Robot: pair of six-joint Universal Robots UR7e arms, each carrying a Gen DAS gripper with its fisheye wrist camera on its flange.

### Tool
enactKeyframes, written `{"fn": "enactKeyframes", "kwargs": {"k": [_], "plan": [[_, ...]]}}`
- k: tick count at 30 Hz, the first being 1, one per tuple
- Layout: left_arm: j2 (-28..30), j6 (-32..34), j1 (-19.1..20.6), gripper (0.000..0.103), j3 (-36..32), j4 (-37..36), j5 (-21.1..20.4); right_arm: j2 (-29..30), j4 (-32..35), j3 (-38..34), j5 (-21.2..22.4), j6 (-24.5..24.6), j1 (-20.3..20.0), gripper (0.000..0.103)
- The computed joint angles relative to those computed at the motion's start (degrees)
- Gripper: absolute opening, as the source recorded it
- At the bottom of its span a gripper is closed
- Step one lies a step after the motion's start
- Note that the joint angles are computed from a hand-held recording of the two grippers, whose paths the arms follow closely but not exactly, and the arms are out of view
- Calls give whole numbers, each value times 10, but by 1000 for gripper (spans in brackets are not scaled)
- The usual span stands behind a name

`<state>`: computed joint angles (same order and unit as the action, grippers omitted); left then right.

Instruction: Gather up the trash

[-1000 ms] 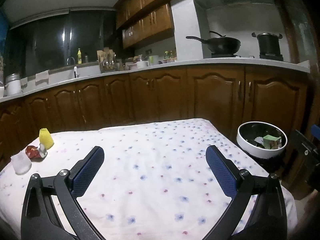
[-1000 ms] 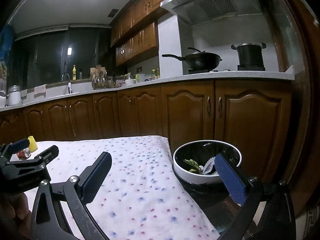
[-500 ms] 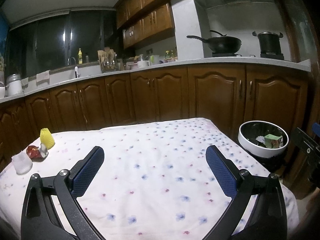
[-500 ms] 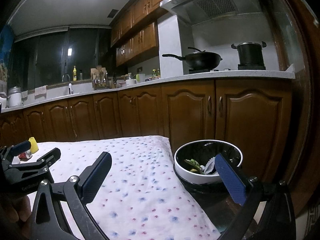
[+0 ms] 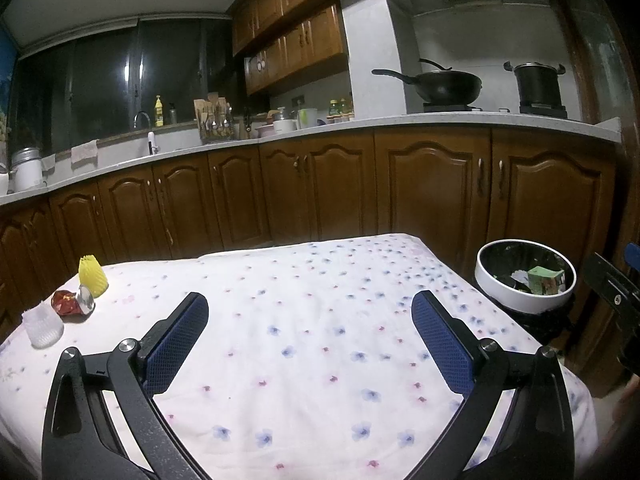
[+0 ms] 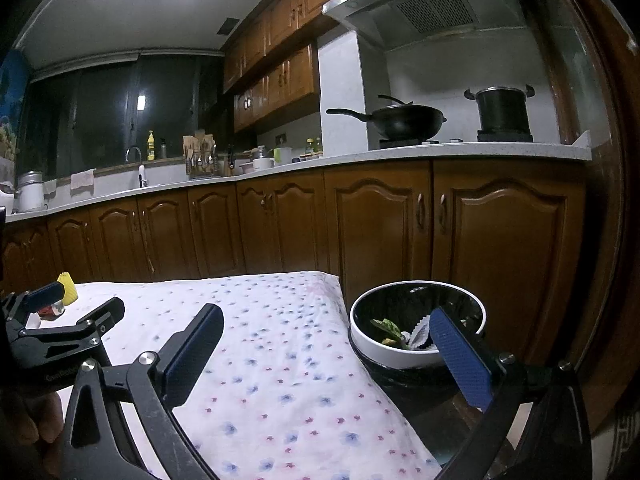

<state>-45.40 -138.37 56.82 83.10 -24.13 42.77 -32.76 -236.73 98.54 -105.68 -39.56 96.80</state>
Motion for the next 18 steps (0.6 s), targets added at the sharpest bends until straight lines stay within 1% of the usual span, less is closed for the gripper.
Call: {"fn": "enactKeyframes", "kwargs": {"k": [18], "plan": [[5, -8, 2, 103, -6, 11, 0, 1, 2, -1, -1, 0, 1, 103]]}}
